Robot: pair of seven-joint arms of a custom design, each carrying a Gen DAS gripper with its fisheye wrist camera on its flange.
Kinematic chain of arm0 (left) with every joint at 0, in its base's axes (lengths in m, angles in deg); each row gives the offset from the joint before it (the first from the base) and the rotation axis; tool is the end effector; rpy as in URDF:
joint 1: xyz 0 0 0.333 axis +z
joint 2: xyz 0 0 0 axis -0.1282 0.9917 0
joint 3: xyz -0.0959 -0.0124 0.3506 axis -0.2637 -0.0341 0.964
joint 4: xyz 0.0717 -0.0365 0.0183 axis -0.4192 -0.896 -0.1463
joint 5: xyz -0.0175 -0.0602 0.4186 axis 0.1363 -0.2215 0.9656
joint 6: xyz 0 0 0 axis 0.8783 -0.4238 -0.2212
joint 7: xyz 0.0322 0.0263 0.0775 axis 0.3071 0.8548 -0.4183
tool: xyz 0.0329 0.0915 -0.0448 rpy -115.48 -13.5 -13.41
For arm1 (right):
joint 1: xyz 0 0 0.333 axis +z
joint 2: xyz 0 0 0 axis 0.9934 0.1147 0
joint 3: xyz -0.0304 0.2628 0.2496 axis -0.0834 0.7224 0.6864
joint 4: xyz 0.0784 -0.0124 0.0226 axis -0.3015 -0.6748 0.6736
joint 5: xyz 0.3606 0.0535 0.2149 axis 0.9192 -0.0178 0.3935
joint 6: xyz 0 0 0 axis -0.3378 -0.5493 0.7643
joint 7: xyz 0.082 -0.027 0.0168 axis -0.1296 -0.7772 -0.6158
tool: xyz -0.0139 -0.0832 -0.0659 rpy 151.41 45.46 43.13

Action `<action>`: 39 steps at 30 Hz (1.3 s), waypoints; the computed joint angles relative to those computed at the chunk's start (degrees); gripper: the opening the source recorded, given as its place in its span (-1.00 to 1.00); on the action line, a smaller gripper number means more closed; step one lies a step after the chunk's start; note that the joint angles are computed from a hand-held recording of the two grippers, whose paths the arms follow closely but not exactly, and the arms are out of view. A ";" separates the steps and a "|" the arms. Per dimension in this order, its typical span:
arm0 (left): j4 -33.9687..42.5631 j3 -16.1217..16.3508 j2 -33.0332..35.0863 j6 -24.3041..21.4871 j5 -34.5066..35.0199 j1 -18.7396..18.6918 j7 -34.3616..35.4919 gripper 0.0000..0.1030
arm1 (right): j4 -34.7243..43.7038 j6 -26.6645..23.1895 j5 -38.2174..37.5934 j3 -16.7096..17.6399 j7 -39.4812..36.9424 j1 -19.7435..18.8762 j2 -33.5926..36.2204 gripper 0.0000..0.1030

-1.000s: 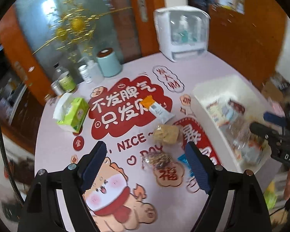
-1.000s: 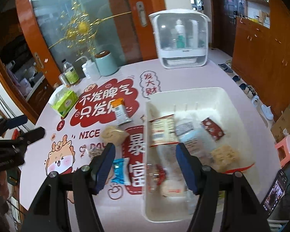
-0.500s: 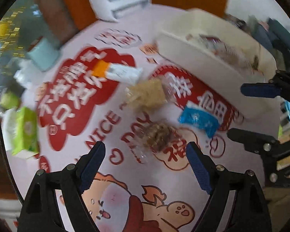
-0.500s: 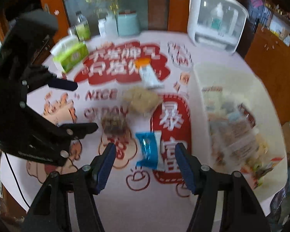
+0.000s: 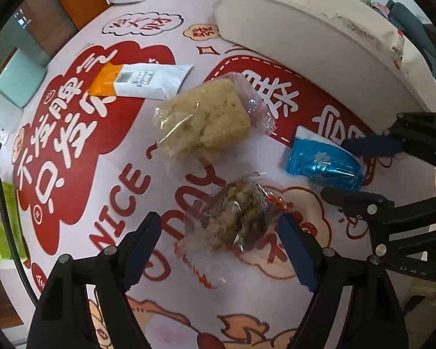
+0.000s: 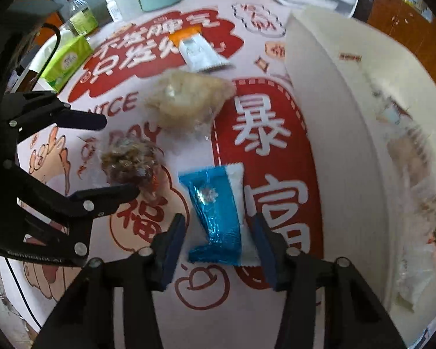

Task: Organize snacks
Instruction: 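Grasp the blue wrapped pack with the right gripper while the left gripper grasps the clear nut bag, then lift both held packs and carry them over the white tray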

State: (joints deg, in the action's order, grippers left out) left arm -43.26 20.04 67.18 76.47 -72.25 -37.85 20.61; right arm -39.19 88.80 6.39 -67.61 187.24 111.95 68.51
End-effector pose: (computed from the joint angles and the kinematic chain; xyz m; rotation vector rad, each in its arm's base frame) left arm 0.6560 -0.5346 0.2798 -1.3101 2.7046 -0.3226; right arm 0.5735 0.3173 0.2962 -2.2295 1.7818 -0.1939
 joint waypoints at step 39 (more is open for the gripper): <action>-10.57 1.32 -17.62 3.25 10.66 -5.95 -31.57 -0.21 | -18.32 12.44 14.68 6.47 -23.43 -6.17 -22.82 -0.43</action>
State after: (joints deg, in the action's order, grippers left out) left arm -53.83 21.36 49.56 79.72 -61.59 -43.80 -10.96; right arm -57.50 101.24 21.07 -61.15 163.81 105.77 45.69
